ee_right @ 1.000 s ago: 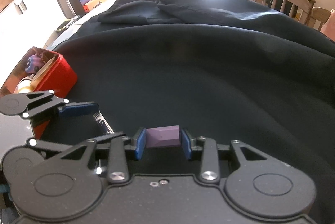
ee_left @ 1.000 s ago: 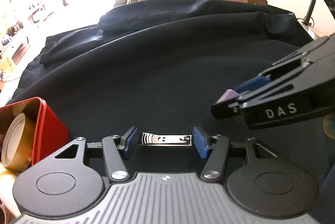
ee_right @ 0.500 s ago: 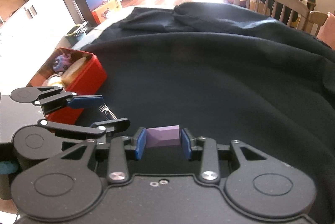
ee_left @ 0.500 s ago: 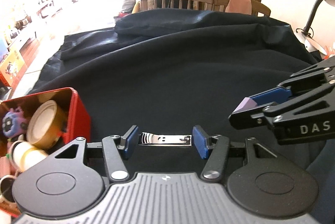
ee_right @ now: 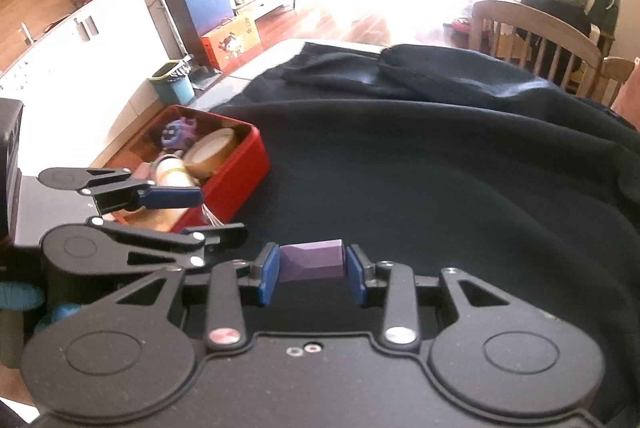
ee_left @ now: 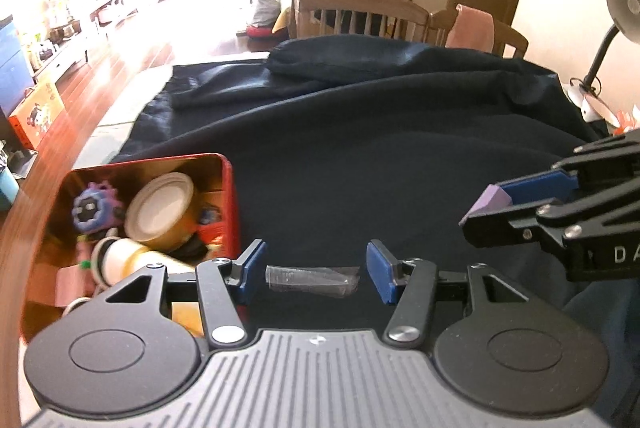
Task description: Organize rigid objects
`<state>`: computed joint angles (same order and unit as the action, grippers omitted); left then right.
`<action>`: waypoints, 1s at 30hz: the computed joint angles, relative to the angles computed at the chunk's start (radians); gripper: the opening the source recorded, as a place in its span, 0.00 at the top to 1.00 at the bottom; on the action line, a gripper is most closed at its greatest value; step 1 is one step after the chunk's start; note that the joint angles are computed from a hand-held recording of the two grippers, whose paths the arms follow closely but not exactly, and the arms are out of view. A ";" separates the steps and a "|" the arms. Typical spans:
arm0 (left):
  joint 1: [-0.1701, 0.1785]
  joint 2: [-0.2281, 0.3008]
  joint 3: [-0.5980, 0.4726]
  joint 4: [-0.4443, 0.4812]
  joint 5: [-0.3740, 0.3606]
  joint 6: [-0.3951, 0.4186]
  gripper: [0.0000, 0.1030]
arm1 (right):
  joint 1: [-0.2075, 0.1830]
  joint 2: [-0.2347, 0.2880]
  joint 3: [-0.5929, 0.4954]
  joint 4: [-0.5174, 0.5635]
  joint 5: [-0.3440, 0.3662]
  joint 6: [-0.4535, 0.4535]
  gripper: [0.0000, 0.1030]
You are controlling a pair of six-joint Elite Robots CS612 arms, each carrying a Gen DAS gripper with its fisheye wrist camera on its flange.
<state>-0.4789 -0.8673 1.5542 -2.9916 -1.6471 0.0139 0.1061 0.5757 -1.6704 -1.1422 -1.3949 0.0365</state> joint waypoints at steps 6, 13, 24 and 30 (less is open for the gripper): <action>0.033 -0.009 0.001 0.003 -0.032 0.015 0.57 | 0.031 -0.006 0.017 -0.021 -0.013 0.011 0.65; 0.073 -0.017 0.008 -0.004 -0.091 0.091 0.57 | 0.049 -0.006 0.032 -0.023 -0.063 0.051 0.65; 0.039 0.002 0.007 0.083 -0.143 0.288 0.57 | 0.035 0.017 -0.005 0.022 -0.062 0.079 0.65; -0.006 0.036 -0.007 0.087 -0.028 0.291 0.57 | 0.015 0.027 -0.019 0.043 -0.027 0.051 0.65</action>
